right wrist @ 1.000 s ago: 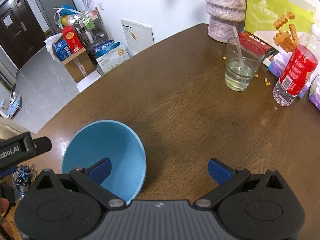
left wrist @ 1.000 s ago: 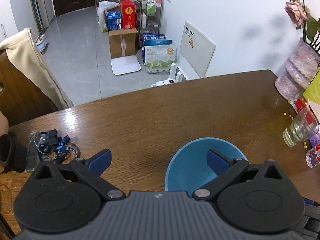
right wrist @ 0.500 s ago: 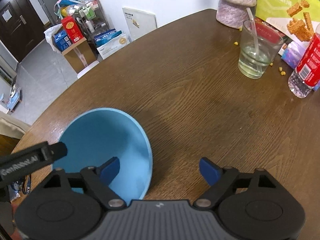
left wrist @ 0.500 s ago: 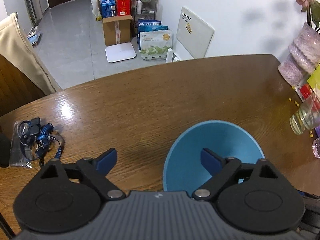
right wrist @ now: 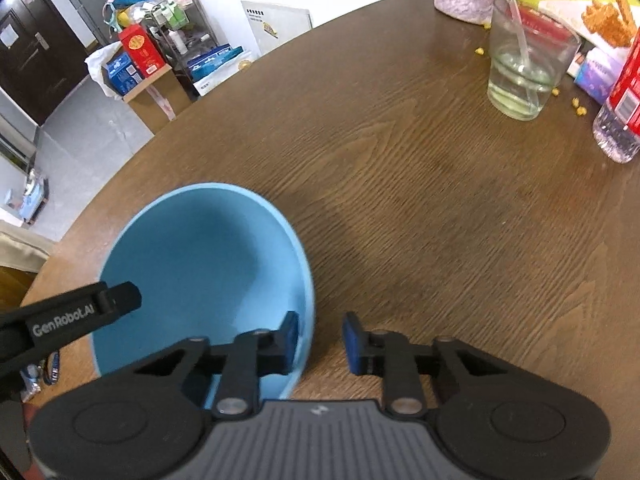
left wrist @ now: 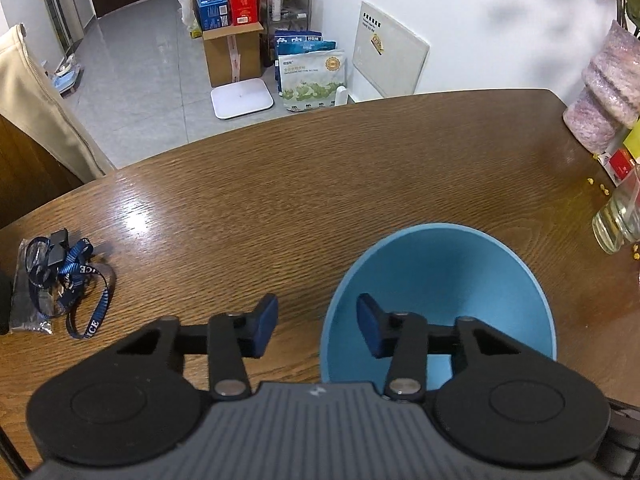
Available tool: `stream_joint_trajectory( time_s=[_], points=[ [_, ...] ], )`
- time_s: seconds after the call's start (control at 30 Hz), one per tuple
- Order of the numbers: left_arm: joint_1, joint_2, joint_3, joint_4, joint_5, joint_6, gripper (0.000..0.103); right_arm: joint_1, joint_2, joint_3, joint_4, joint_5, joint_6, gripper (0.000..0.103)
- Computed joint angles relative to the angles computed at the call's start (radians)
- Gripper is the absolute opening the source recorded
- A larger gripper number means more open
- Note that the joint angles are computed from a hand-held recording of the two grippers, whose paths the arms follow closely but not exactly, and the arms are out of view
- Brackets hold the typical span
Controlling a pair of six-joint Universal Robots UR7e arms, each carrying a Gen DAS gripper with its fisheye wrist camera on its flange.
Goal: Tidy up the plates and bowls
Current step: 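Close both tools on the rim of the last blue bowl, then lift the blue bowl with both tools and carry it toward the bowl stack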
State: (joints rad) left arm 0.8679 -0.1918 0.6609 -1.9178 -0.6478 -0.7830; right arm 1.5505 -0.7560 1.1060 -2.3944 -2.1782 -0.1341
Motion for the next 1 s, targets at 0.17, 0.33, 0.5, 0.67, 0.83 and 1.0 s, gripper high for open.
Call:
stream_joint_trajectory(
  time_s=[0.17, 0.33, 0.5, 0.67, 0.83, 1.0],
  points=[
    [0.004, -0.011, 0.034, -0.065, -0.013, 0.037, 0.029, -0.014, -0.002, 0.007, 0.006, 0.037, 0.023, 0.013],
    [0.003, -0.006, 0.039, -0.104, -0.026, 0.085, 0.014, -0.013, 0.004, 0.015, -0.015, 0.041, 0.02, 0.008],
    [0.006, -0.014, 0.063, -0.134, -0.029, 0.096, 0.013, -0.014, 0.005, 0.019, -0.033, 0.048, 0.022, 0.008],
    [0.004, -0.021, 0.081, -0.151, -0.027, 0.115, 0.013, -0.012, -0.002, 0.041, -0.061, 0.043, 0.011, 0.008],
    [-0.002, -0.037, 0.118, -0.181, -0.02, 0.122, 0.013, -0.009, -0.015, 0.076, -0.093, 0.041, 0.0, 0.008],
    [-0.009, -0.049, 0.137, -0.199, -0.011, 0.129, 0.013, -0.008, -0.027, 0.09, -0.11, 0.05, -0.002, 0.008]
  ],
)
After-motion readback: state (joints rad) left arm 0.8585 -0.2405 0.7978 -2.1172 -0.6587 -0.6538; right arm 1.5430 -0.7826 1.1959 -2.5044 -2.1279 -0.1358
